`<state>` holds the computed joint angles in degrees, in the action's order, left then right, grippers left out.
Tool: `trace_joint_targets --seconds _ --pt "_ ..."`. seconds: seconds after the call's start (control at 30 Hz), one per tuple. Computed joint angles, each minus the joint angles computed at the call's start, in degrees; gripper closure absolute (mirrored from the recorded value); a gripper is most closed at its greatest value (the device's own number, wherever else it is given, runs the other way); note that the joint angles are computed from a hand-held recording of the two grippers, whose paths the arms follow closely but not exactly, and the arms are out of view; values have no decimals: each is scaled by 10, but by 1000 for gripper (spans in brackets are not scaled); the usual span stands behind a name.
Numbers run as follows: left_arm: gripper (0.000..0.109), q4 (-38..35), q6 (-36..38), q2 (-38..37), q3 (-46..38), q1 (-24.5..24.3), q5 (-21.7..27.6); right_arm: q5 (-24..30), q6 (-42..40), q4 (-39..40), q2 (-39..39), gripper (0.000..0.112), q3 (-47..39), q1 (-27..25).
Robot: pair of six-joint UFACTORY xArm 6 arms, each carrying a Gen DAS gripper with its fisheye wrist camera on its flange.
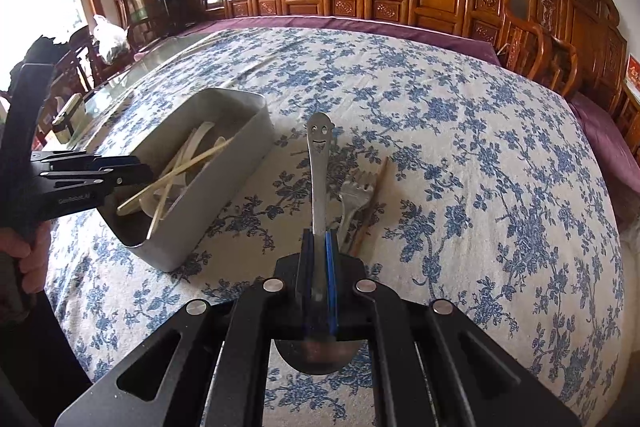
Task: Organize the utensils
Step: 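Lower the left tool's chopstick into the grey tray and open while the right tool holds the spoon, then carry the smiley-face spoon into the grey tray and open the right tool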
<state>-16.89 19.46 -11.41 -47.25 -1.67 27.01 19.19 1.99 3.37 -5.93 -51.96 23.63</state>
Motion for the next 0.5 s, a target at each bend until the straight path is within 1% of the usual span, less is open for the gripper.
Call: trace_joint_targets --seconds 0.03,0.1,0.13,0.17,0.2,0.33,0.37,0.5 --pt "80 -1 -1 -1 0 2 -2 -2 -1 0 -1 105 0 3" --pt "67 -4 0 -4 1 3 -9 -4 -1 -1 -3 105 -2 10" --pt "65 -6 3 -7 3 4 -13 -5 2 -4 -4 105 -3 14" --pt "62 -4 3 -9 4 5 -17 -8 7 -10 -5 105 -4 17" --pt "54 0 1 -9 4 5 -20 -10 12 -15 -7 105 -4 20" --pt "39 -2 -2 -9 2 11 -29 -17 20 -23 -14 105 -3 30" --pt "32 -5 0 -10 4 12 -34 -19 20 -23 -15 105 -3 32" --pt "19 20 -9 -18 12 12 -65 -27 32 -34 -18 105 -4 39"
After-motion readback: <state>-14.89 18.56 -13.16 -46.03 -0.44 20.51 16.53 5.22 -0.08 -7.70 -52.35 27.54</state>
